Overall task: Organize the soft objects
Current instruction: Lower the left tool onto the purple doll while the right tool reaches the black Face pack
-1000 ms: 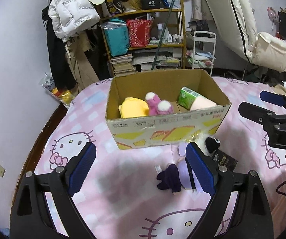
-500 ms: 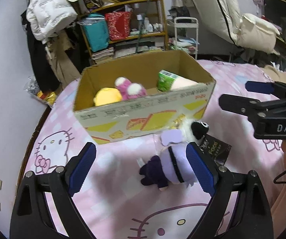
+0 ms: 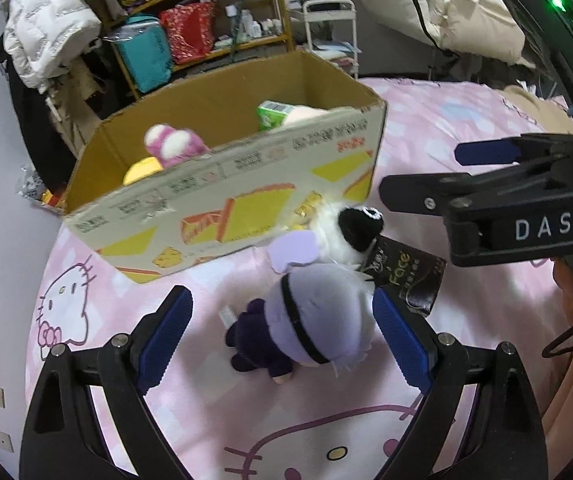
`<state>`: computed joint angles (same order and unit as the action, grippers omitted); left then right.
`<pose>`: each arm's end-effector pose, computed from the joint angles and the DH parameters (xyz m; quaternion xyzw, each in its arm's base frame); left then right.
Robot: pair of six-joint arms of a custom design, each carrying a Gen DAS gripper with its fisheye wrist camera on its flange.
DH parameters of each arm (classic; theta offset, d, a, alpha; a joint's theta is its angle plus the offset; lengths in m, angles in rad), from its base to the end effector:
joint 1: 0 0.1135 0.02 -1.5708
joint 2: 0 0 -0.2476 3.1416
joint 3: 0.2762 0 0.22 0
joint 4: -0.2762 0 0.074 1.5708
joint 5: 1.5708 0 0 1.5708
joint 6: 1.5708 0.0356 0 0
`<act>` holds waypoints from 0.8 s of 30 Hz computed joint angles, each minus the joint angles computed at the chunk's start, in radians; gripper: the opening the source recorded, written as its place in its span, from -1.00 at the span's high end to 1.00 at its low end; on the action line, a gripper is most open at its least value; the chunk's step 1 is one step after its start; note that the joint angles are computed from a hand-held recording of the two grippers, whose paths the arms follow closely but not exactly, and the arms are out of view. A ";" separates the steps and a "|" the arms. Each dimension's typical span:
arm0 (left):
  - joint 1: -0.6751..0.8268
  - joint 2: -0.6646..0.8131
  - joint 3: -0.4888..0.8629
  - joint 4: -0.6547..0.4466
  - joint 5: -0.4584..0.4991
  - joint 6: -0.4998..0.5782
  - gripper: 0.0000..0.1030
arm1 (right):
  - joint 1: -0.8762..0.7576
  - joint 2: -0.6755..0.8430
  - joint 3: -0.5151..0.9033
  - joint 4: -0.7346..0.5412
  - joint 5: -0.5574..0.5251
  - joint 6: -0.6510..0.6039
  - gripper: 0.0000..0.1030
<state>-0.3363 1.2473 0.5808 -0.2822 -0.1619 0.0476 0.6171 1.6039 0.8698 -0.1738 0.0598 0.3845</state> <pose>0.1986 -0.0633 0.1759 0.1567 0.9362 0.0323 0.3130 0.2401 0.1678 0.1774 -0.1000 0.9399 0.1314 0.2989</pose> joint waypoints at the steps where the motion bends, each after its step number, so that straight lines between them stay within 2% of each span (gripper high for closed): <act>1: -0.004 0.011 -0.002 0.006 0.003 0.001 -0.76 | -0.003 0.007 0.003 -0.004 -0.006 0.001 -1.00; 6: -0.036 0.071 0.001 0.032 -0.008 -0.001 -0.76 | -0.012 0.047 0.024 -0.027 -0.021 0.009 -1.00; 11: 0.006 0.166 0.029 0.039 0.074 0.011 -0.76 | -0.016 0.087 0.047 -0.051 -0.036 0.016 -1.00; 21: 0.065 0.260 0.055 0.058 0.109 -0.012 -0.76 | -0.016 0.156 0.086 -0.095 -0.060 0.009 -1.00; 22: 0.067 0.260 0.053 0.058 0.112 -0.013 -0.74 | -0.015 0.159 0.088 -0.098 -0.062 0.007 -0.97; 23: 0.070 0.261 0.052 0.057 0.124 -0.013 -0.66 | -0.014 0.158 0.086 -0.095 -0.068 0.005 -0.81; 24: 0.072 0.262 0.052 0.054 0.127 -0.017 -0.65 | -0.011 0.155 0.085 -0.088 -0.074 0.002 -0.75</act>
